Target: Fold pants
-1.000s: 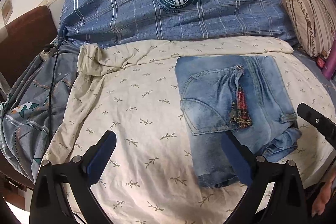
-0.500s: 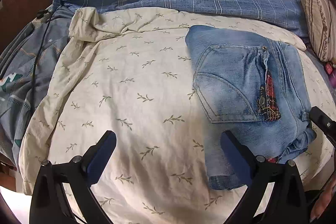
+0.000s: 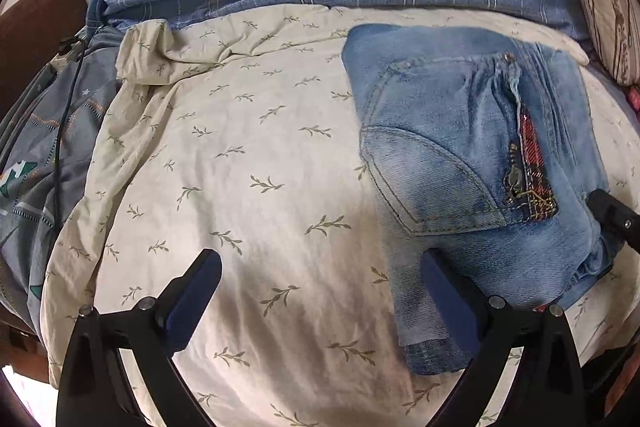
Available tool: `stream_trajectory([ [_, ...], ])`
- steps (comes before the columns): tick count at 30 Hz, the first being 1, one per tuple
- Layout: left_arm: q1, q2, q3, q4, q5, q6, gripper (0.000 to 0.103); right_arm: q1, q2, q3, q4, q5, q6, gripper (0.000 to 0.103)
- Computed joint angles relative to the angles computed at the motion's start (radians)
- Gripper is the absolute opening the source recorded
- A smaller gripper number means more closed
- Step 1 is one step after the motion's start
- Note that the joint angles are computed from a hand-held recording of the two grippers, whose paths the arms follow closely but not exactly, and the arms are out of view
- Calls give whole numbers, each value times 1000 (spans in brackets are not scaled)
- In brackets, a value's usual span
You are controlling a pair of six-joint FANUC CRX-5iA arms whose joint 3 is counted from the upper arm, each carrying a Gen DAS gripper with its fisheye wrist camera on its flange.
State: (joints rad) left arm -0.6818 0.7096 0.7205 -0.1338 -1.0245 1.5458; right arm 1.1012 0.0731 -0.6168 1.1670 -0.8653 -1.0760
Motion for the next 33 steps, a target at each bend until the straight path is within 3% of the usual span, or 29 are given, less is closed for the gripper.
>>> stream_trajectory([
  [4,0,6,10,0,-14,4,100,-2,9,14,-13,-5,29,15],
  [11,-25,-25,6,-74,-13,58,99,-12,-12,-24,38,26,-40,15],
  [17,2,-83,-71,79,94,6,99,-11,-16,-30,44,29,-49,15],
  [21,-20,22,79,54,-59,-9,100,-16,-23,-42,62,41,-82,15],
  [24,4,39,50,127,-22,-6,103,-16,-27,-47,66,43,-87,15],
  [27,37,75,68,239,-54,-27,103,-20,-28,-48,67,47,-83,15],
  [33,-2,81,125,127,-71,-31,103,-28,-31,-55,82,57,-116,14],
])
